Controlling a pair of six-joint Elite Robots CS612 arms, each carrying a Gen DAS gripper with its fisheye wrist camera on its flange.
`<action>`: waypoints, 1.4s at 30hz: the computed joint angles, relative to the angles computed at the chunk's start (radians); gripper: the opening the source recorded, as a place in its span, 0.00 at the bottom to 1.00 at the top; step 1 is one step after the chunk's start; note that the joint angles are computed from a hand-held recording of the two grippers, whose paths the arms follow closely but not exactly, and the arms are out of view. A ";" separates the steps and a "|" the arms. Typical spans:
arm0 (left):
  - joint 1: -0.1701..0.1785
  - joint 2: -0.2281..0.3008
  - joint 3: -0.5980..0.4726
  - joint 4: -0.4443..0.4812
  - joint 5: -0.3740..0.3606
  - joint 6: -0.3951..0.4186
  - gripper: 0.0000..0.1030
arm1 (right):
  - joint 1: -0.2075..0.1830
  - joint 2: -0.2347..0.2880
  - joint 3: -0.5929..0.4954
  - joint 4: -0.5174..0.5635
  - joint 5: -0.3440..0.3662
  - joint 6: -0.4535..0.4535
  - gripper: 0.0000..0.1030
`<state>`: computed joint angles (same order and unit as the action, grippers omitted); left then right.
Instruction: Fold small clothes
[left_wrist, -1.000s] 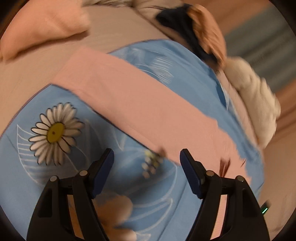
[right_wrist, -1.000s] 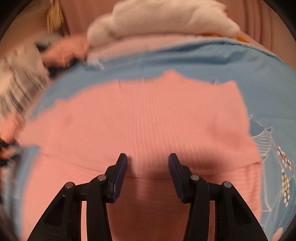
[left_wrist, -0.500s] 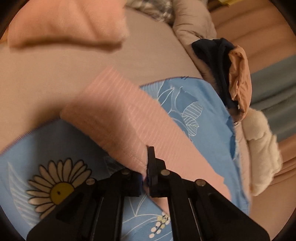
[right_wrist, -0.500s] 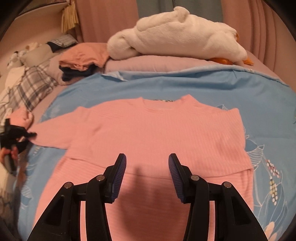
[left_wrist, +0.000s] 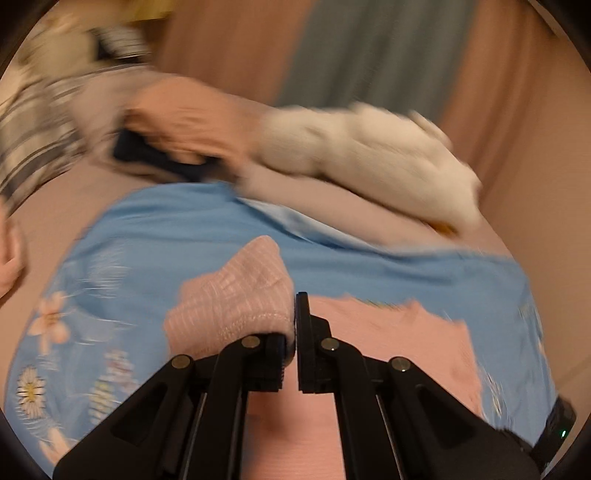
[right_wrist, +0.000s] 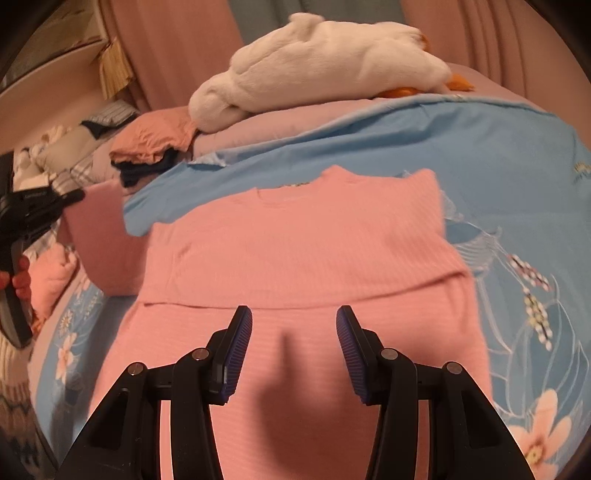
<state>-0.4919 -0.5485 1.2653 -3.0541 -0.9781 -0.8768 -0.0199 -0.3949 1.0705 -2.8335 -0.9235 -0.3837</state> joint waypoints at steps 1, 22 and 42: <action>-0.008 0.026 -0.051 0.026 -0.027 0.037 0.01 | -0.007 -0.001 0.003 -0.006 0.005 0.017 0.48; -0.050 0.133 -0.183 0.080 -0.331 0.322 0.78 | -0.060 0.016 -0.010 -0.007 0.036 0.160 0.48; -0.039 -0.003 0.186 -0.076 -0.215 -0.012 0.80 | 0.101 0.010 -0.054 0.151 -0.079 -0.590 0.48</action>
<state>-0.5310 -0.5513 1.4513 -3.1298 -1.1931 -0.8890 0.0806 -0.3852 1.0169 -2.6826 -1.0023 -0.9736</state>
